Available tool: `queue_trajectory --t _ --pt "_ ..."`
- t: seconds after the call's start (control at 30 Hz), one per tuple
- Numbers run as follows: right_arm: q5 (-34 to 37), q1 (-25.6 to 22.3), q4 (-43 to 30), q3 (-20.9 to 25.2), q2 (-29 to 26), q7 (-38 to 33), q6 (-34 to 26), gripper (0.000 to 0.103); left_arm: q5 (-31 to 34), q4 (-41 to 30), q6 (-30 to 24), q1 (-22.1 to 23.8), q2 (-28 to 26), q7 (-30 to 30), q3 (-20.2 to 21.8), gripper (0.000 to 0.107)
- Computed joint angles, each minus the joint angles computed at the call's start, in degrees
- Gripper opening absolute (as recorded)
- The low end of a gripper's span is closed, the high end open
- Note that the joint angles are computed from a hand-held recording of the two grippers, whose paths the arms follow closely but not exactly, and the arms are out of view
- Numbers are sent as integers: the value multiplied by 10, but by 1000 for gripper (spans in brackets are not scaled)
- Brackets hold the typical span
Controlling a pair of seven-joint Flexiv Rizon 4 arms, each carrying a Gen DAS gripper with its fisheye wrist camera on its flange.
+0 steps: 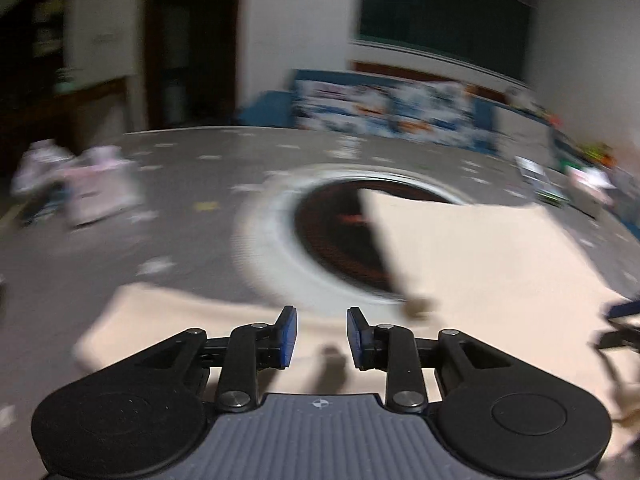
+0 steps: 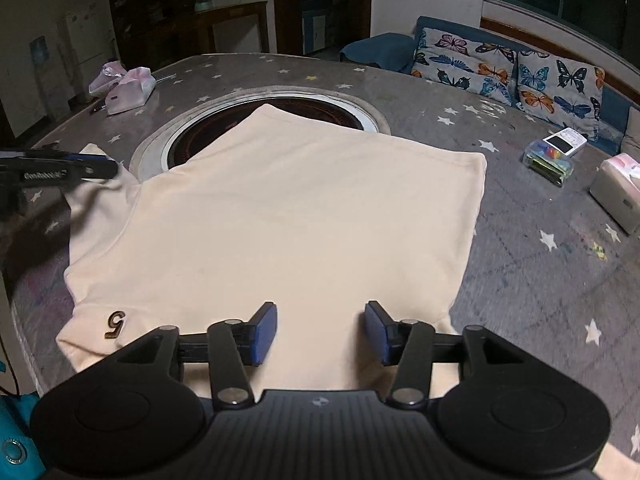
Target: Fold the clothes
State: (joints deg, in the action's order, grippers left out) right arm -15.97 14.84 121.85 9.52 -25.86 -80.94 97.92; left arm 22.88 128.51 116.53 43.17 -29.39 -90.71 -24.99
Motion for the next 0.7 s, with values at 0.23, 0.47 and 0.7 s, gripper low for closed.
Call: queue_trajectory --t 0.23,0.47,0.7 --pt "-28 -82 -10 120 1 -52 -8 52 -205 13 71 -211 5 -1 254 50" --pt "-40 -185 -59 310 -56 -181 -73 51 -184 -5 38 -164 -9 -9 229 43" --pt "-17 -137 -89 309 -81 -234 -107 38 -111 -2 74 -113 -14 -33 193 6"
